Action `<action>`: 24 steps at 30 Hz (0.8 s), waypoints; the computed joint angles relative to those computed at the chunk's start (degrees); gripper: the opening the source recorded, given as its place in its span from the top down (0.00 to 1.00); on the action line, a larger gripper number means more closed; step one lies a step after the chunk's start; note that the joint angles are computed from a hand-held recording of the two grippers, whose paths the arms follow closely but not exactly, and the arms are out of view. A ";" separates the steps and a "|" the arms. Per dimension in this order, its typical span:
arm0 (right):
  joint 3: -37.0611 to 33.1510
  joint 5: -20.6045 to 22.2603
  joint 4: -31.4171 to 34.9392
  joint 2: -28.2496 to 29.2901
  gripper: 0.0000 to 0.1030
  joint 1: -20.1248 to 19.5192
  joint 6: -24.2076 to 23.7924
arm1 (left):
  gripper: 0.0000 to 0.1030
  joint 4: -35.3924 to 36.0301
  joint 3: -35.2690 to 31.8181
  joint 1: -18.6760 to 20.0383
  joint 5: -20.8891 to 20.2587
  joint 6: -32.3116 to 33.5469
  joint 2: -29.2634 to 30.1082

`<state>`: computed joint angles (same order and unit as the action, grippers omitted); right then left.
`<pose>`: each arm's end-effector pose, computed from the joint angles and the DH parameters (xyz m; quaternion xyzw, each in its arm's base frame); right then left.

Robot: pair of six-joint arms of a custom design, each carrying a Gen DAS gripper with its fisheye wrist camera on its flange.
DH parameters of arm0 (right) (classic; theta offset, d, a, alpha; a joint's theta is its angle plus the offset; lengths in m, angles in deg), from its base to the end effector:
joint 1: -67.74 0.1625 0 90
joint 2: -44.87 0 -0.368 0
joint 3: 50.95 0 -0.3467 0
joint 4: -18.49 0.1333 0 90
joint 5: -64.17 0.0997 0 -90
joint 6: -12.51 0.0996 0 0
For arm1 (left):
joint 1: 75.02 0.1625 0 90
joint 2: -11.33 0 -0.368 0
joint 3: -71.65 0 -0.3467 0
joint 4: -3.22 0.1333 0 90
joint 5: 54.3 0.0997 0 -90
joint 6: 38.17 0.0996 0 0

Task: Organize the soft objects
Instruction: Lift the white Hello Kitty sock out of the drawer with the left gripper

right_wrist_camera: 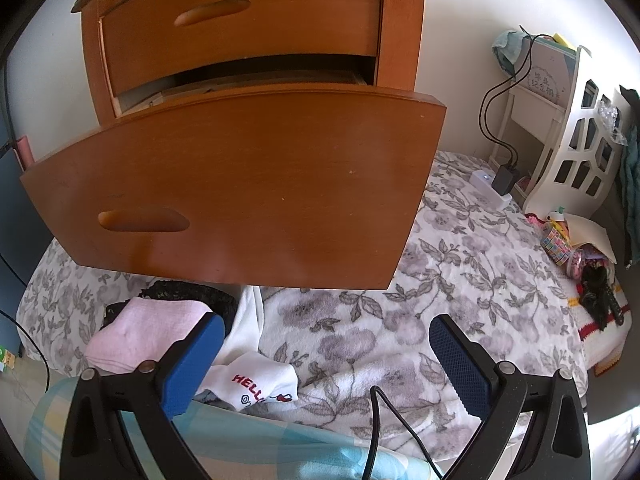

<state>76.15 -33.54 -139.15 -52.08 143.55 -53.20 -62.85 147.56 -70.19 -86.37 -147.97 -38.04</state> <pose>0.0196 -0.4118 0.3360 0.3912 -0.8603 0.2049 0.2547 -0.5521 -0.2651 0.1763 0.0329 0.8172 -0.4829 0.3128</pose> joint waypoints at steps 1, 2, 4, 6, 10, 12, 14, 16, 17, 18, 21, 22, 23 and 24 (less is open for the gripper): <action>0.00 0.00 0.00 0.00 0.00 0.00 0.00 | 0.79 -0.45 0.26 -0.17 0.15 0.26 -0.04; -0.09 -0.06 -0.06 0.09 0.00 0.07 -0.02 | 0.79 -1.25 0.60 -0.37 0.20 0.84 -0.06; -0.08 -0.06 -0.05 0.04 0.00 0.07 -0.04 | 0.79 -3.05 1.34 -0.64 0.13 2.09 -0.12; -0.07 -0.10 -0.19 0.04 0.00 0.13 -0.21 | 0.79 -6.69 2.88 -0.89 -0.13 4.47 -0.53; 0.18 -0.18 -0.47 -0.10 0.00 0.18 -0.41 | 0.79 -12.25 5.17 -1.04 -1.12 7.71 -0.93; 0.36 -0.31 -0.73 -0.11 0.00 0.25 -0.58 | 0.79 -15.53 6.57 -1.15 -1.73 9.52 -1.11; 0.48 -0.35 -0.87 -0.17 0.00 0.28 -0.68 | 0.79 -17.99 7.57 -1.20 -2.44 10.84 -1.13; 0.46 -0.41 -0.95 -0.11 0.00 0.33 -0.71 | 0.79 -19.59 8.20 -1.17 -3.02 11.80 -0.98; 0.50 -0.43 -1.02 -0.10 0.00 0.32 -0.76 | 0.79 -21.39 8.97 -1.18 -3.44 12.89 -1.05; 0.60 -0.42 -1.08 -0.16 0.00 0.27 -0.84 | 0.79 -22.98 9.78 -1.19 -3.76 13.66 -1.22; 0.75 -0.59 -1.27 -0.11 0.00 0.30 -1.06 | 0.79 -27.19 12.01 -1.16 -5.29 15.38 -1.53; 0.80 -0.72 -1.46 -0.03 0.00 0.36 -1.20 | 0.79 -28.41 12.59 -1.06 -5.94 15.71 -1.53; 0.80 -0.72 -1.46 -0.03 0.00 0.36 -1.20 | 0.79 -30.33 13.54 -0.93 -6.93 16.30 -1.56; 0.90 -0.84 -1.62 0.01 0.00 0.39 -1.30 | 0.79 -31.32 13.94 -0.83 -7.46 16.75 -1.51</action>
